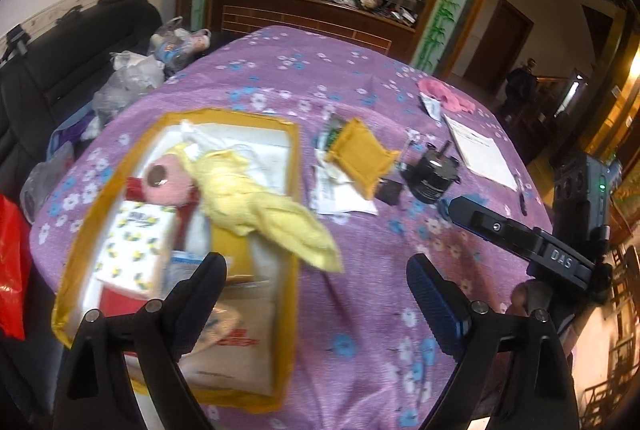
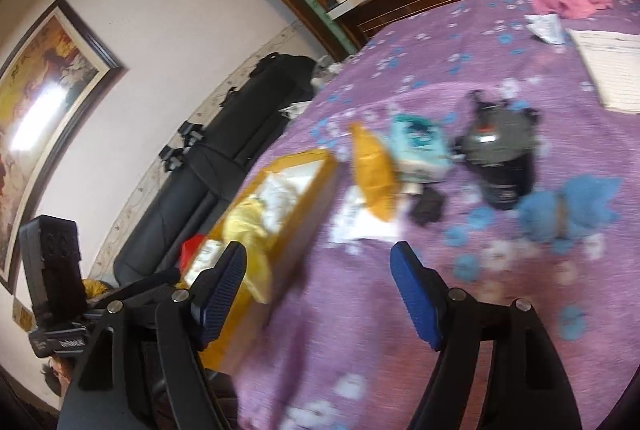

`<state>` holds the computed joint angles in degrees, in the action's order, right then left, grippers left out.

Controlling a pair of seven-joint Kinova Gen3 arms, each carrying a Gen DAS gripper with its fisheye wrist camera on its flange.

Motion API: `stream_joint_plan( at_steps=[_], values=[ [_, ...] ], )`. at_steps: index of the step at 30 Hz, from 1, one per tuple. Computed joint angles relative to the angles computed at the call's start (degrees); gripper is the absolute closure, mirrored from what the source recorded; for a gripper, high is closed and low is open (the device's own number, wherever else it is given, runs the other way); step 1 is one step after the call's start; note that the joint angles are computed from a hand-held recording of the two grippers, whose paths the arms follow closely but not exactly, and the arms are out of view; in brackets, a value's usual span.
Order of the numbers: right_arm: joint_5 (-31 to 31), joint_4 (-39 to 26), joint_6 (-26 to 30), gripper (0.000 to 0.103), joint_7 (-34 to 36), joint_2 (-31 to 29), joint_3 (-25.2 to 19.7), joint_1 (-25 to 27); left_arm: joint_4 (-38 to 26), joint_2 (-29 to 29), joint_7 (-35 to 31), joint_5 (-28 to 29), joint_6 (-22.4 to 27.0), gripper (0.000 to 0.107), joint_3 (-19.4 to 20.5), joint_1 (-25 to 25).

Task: Organize soft objects
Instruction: 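Move both tools back over the yellow foil pouch and blue cloth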

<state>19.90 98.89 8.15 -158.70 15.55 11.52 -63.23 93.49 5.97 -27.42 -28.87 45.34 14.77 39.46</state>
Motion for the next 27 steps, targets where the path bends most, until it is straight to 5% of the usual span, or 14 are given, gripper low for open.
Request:
stream_joint_plan(
  at_steps=[4, 9, 16, 22, 27],
  values=[
    [0.9, 2.36, 1.0, 0.021, -4.22, -0.79, 2.83, -0.74, -3.01, 2.59, -1.09, 0.29, 1.24, 0.014, 0.23, 1.14],
    [-1.14, 3.48, 0.86, 0.02, -4.51, -0.07, -1.71, 4.55, -5.97, 5.1, -2.16, 0.66, 2.46, 0.014, -0.97, 3.23],
    [2.84, 2.53, 5.0, 0.02, -10.72, 0.36, 1.53, 1.0, -9.02, 8.02, -3.73, 2.37, 3.24, 0.014, -2.64, 5.1],
    [1.67, 2.14, 6.64, 0.02, -11.15, 0.95, -5.86, 8.28, -11.37, 10.05, -5.29, 3.27, 3.89, 0.014, -3.82, 6.33],
    [3.0, 2.66, 5.54, 0.019, -12.63, 1.02, -5.8, 8.45, -13.24, 11.52, -7.01, 4.93, 3.89, 0.014, -4.54, 6.13]
  ],
)
